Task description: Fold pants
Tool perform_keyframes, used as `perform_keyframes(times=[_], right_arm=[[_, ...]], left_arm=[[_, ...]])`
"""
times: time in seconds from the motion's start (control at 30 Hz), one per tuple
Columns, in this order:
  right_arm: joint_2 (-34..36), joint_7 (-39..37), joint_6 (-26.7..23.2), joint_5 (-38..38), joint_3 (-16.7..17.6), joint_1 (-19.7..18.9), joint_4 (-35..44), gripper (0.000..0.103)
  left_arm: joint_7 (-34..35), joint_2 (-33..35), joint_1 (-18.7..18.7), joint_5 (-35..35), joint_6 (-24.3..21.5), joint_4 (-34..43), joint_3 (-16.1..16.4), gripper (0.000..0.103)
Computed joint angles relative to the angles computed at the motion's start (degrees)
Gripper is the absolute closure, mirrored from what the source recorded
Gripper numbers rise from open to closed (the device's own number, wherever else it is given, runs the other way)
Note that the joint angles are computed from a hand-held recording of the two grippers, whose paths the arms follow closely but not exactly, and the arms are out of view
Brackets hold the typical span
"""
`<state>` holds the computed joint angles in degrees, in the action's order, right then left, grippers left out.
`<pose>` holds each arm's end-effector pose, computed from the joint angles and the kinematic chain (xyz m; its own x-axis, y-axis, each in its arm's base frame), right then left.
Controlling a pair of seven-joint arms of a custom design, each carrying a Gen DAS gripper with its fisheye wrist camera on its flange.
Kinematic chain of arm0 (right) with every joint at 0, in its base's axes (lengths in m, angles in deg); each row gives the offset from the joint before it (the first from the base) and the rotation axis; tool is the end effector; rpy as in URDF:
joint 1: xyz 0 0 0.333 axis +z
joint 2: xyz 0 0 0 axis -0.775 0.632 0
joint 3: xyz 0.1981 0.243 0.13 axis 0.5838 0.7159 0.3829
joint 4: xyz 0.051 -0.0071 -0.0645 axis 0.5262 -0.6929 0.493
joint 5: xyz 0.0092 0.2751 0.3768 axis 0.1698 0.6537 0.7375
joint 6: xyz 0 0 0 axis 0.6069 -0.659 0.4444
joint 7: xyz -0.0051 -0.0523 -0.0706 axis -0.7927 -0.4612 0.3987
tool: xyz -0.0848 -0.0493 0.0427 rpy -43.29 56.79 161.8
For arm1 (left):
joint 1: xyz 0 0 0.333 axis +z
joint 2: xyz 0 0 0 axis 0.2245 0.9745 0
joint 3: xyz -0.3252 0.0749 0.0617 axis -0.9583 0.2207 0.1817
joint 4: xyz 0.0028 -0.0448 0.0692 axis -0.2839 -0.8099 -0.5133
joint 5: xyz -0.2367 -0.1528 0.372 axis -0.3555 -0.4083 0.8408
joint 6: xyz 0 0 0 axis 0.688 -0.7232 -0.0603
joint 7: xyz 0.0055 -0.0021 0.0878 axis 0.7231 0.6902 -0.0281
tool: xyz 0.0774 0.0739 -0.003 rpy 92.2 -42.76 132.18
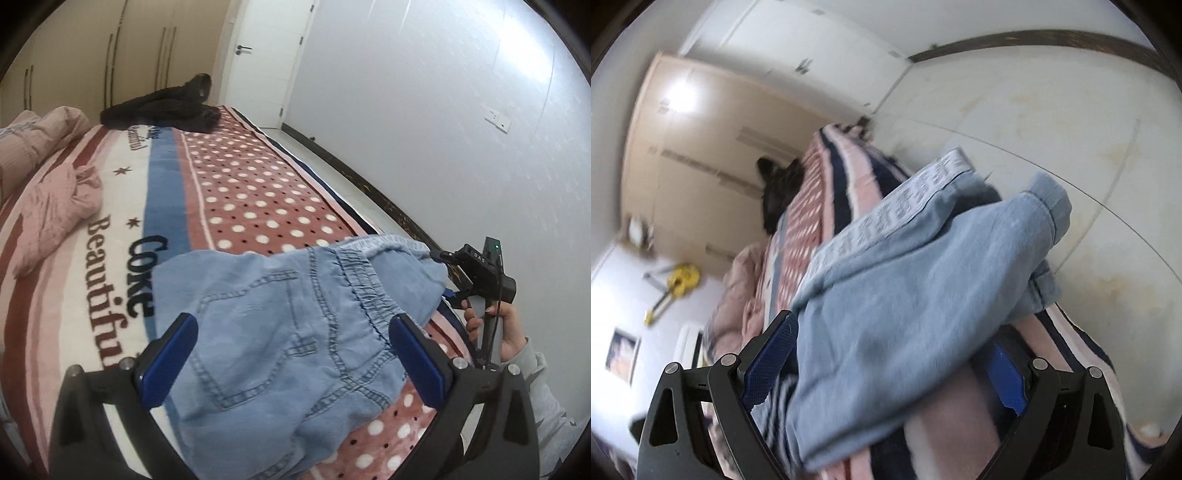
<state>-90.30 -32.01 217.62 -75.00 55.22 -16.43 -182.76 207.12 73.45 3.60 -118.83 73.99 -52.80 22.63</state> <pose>0.2669 0.3793 0.3591 -0.5447 -0.2786 -0.7910 -0.0770 0.9559 -0.2836 0.5825 -0.2162 0.5078 -0.8476 -0.4725 0.2414 -0.4911 0.5264 -0.6941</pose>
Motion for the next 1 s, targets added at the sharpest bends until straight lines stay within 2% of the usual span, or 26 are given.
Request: perform_keyframes(times=[0.03, 0.1, 0.13, 0.17, 0.27, 0.33, 0.4, 0.43, 0.47, 0.5, 0.53, 0.6, 0.63, 0.67, 0.73, 0.77, 0.83, 0.87, 0.9, 0.93, 0.97, 1.0], right_arm=[[0.13, 0.27, -0.61, 1.67, -0.26, 0.13, 0.36, 0.009], [0.21, -6.68, -0.79, 8.7, -2.08, 1.71, 1.39, 0.011], [0.04, -7.76, -0.88, 10.18, -1.82, 1.46, 1.53, 0.011], [0.08, -12.62, -2.01, 15.67, -3.0, 3.22, 1.88, 0.011], [-0.95, -14.23, -1.02, 20.14, -2.76, 3.09, 1.06, 0.01], [-1.16, -14.8, 3.54, 18.75, -3.27, 1.74, -0.43, 0.006], [-0.92, -14.3, 4.17, 17.99, -2.35, 0.43, -0.41, 0.001], [-0.09, -11.51, 3.62, 15.26, -1.08, -1.39, -0.1, 0.001], [-0.08, -11.57, 3.61, 15.28, -1.11, -1.36, -0.1, 0.001], [0.48, -9.55, 3.65, 13.36, -1.28, -1.6, -0.13, 0.001], [0.25, -3.52, 4.46, 10.18, 0.3, -3.84, -1.14, 0.001], [0.64, 0.62, 4.07, 7.59, 0.29, -3.73, -1.34, 0.003], [-0.11, 5.74, 3.51, 5.61, 1.54, -5.18, -2.12, 0.007], [0.16, 6.85, 3.27, 4.59, 1.02, -4.63, -2.07, 0.011], [0.24, 9.5, 1.04, 3.05, 1.12, -4.39, -2.06, 0.033], [0.21, 9.74, 0.29, 2.69, 0.79, -4.03, -2.07, 0.039], [0.38, 9.86, -1.68, 1.64, 0.61, -3.25, -1.54, 0.069], [-0.29, 6.33, -2.5, 3.12, 0.61, -3.07, -1.13, 0.076], [-0.55, -1.22, -6.51, 6.82, -0.68, -0.89, 0.83, 0.087], [-1.09, -4.76, -8.88, 8.54, -0.43, -0.35, 1.59, 0.094], [-1.09, -4.75, -8.88, 8.54, -0.42, -0.36, 1.59, 0.094], [-1.55, -8.57, -11.29, 9.19, -0.21, 0.0, 2.79, 0.096]], left_arm=[[-0.26, 0.23, 0.16, -0.09, -0.03, 0.22, 0.17, 0.001], [-0.71, 0.77, 0.49, 0.01, -0.94, 0.76, 0.42, 0.001], [-0.72, 0.92, 0.61, 0.14, -1.0, 0.83, 0.4, 0.001], [-0.62, 1.01, 0.68, 0.23, -0.73, 0.8, 0.34, 0.001], [-0.61, 1.33, 0.76, 0.17, 0.29, 0.75, 0.13, 0.001], [-0.67, 1.25, 0.79, -0.1, 0.91, 0.5, 0.06, 0.001], [-0.5, 1.03, 0.8, -0.25, 1.54, 0.14, 0.04, 0.001], [-0.39, 0.82, 0.78, -0.39, 2.07, -0.16, 0.03, 0.001], [-0.31, 0.67, 0.78, -0.45, 2.41, -0.38, 0.06, 0.001], [-0.24, 0.52, 0.76, -0.47, 2.78, -0.59, 0.08, 0.001], [-0.19, 0.34, 0.74, -0.46, 3.15, -0.81, 0.1, 0.001], [0.03, 0.01, 0.69, -0.43, 3.8, -1.19, 0.15, 0.001], [0.1, -0.13, 0.67, -0.43, 4.04, -1.37, 0.2, 0.001], [0.04, -0.18, 0.66, -0.38, 4.09, -1.41, 0.26, 0.001], [-0.16, -0.3, 0.68, -0.25, 4.13, -1.5, 0.36, 0.001], [-0.3, -0.32, 0.67, -0.17, 4.21, -1.51, 0.38, 0.001], [-0.46, -0.42, 0.69, -0.25, 4.29, -1.55, 0.47, 0.001], [-0.5, -0.41, 0.71, -0.39, 4.2, -1.49, 0.54, 0.001], [-0.59, -0.39, 0.75, -0.63, 4.0, -1.36, 0.64, 0.001], [-0.62, -0.29, 0.8, -0.83, 3.88, -1.22, 0.71, 0.001], [-0.65, -0.3, 0.83, -1.05, 3.81, -1.16, 0.74, 0.001], [-0.64, -0.3, 0.88, -1.26, 3.8, -1.07, 0.78, 0.001]])
